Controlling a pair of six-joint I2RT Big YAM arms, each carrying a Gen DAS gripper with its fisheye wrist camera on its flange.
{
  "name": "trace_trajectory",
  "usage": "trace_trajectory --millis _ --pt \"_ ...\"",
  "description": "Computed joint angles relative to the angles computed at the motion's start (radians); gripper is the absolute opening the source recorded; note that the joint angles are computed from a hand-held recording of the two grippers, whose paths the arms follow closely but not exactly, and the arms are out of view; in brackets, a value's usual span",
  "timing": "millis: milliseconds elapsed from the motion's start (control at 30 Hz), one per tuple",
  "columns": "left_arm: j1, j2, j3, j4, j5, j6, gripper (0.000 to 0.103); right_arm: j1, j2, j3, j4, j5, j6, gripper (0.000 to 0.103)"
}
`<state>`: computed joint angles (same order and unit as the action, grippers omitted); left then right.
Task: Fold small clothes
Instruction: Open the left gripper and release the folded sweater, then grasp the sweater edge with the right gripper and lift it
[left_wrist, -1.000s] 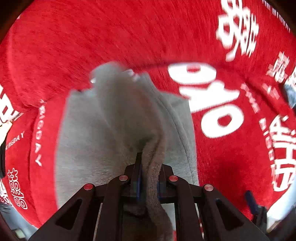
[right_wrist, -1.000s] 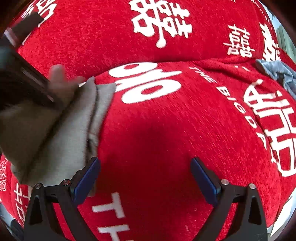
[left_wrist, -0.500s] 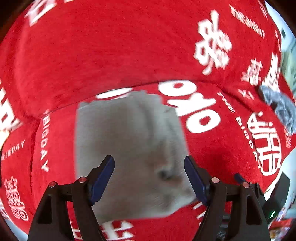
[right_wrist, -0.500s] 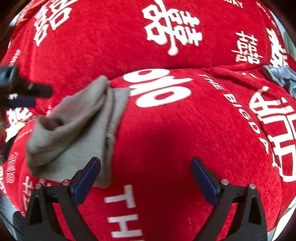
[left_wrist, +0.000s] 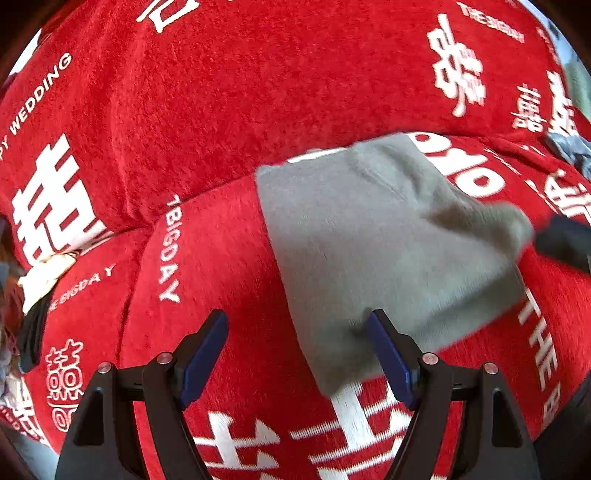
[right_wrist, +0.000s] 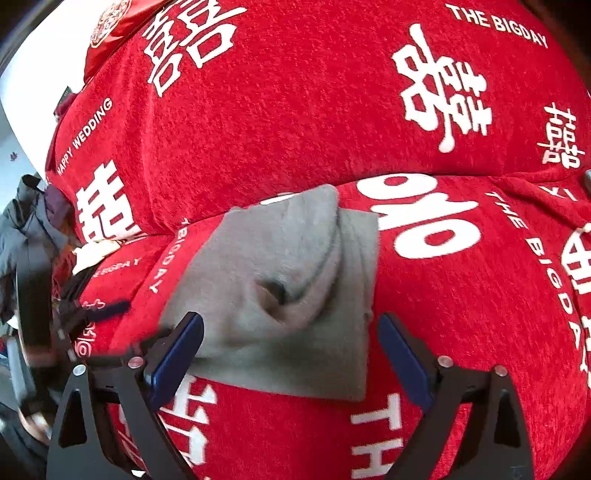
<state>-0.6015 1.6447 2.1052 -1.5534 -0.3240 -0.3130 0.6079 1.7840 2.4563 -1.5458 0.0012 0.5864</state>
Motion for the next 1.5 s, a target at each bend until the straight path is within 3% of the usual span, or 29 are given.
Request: trace_trajectory --millis 67,133,233,267,300,333,400,467,567,767,867,967,1033,1167,1267,1300,1333,1367,1400,1433,1500 --pt "-0.006 -0.020 -0.058 0.011 0.013 0.002 0.079 -0.004 0.042 0.060 -0.044 -0.039 0.019 0.095" --pt "-0.011 -0.022 -0.085 0.014 0.011 0.011 0.079 -0.003 0.104 0.146 -0.134 -0.051 0.052 0.088" --pt "-0.009 -0.010 -0.107 0.028 -0.008 -0.014 0.079 -0.022 0.096 0.079 -0.070 -0.167 0.114 0.073" --pt "0.004 0.004 -0.098 0.023 -0.001 -0.040 0.079 -0.027 0.099 0.068 -0.053 -0.192 0.122 0.065" --pt "0.018 0.012 -0.096 0.022 0.020 -0.064 0.079 -0.032 0.108 0.069 -0.049 -0.206 0.118 0.033" --pt "0.033 0.014 -0.100 0.024 0.058 -0.089 0.081 -0.038 0.128 0.093 -0.071 -0.222 0.115 0.016" --pt "0.062 0.004 -0.102 0.023 0.129 -0.131 0.081 -0.048 0.088 0.034 -0.018 -0.230 0.150 0.013" --pt "0.074 -0.044 -0.140 0.062 0.147 -0.154 0.081 -0.045 0.008 -0.062 0.073 -0.190 0.132 0.012" --pt "0.089 -0.094 -0.196 0.102 0.186 -0.169 0.081 -0.036 -0.076 -0.191 0.130 -0.155 0.126 0.012" --pt "0.068 -0.101 -0.261 0.100 0.163 -0.164 0.081 -0.048 -0.174 -0.449 0.237 -0.216 0.212 0.015" --pt "0.064 -0.098 -0.231 0.055 0.151 -0.134 0.081 -0.040 -0.165 -0.392 0.175 -0.177 0.161 0.027" --pt "0.033 -0.125 -0.212 0.049 0.095 -0.074 0.081 -0.024 -0.160 -0.300 0.112 -0.067 0.067 0.039" --pt "0.017 -0.133 -0.181 0.059 0.087 -0.045 0.081 -0.019 -0.141 -0.226 0.088 -0.009 0.023 0.058" --pt "0.018 -0.061 -0.063 0.047 0.112 -0.054 0.081 -0.029 -0.042 -0.071 0.045 -0.041 -0.012 0.061" --pt "0.030 0.028 0.037 -0.002 0.134 -0.091 0.081 -0.045 0.065 0.051 -0.023 -0.138 0.005 0.061" --pt "0.037 0.048 0.052 -0.013 0.148 -0.102 0.081 -0.051 0.087 0.064 -0.031 -0.181 0.020 0.058" --pt "0.048 0.071 0.069 -0.030 0.168 -0.115 0.081 -0.060 0.097 0.051 -0.020 -0.237 0.032 0.045" --pt "0.054 0.093 0.082 -0.052 0.189 -0.133 0.081 -0.066 0.109 0.042 -0.027 -0.270 0.031 0.014" --pt "0.057 0.108 0.088 -0.070 0.210 -0.144 0.081 -0.069 0.111 0.032 -0.032 -0.267 0.028 0.012" --pt "0.055 0.111 0.082 -0.073 0.221 -0.147 0.081 -0.076 0.079 -0.025 0.014 -0.269 0.036 0.011" --pt "0.038 0.100 0.065 -0.061 0.229 -0.134 0.081 -0.091 -0.038 -0.200 0.161 -0.258 0.066 0.009"
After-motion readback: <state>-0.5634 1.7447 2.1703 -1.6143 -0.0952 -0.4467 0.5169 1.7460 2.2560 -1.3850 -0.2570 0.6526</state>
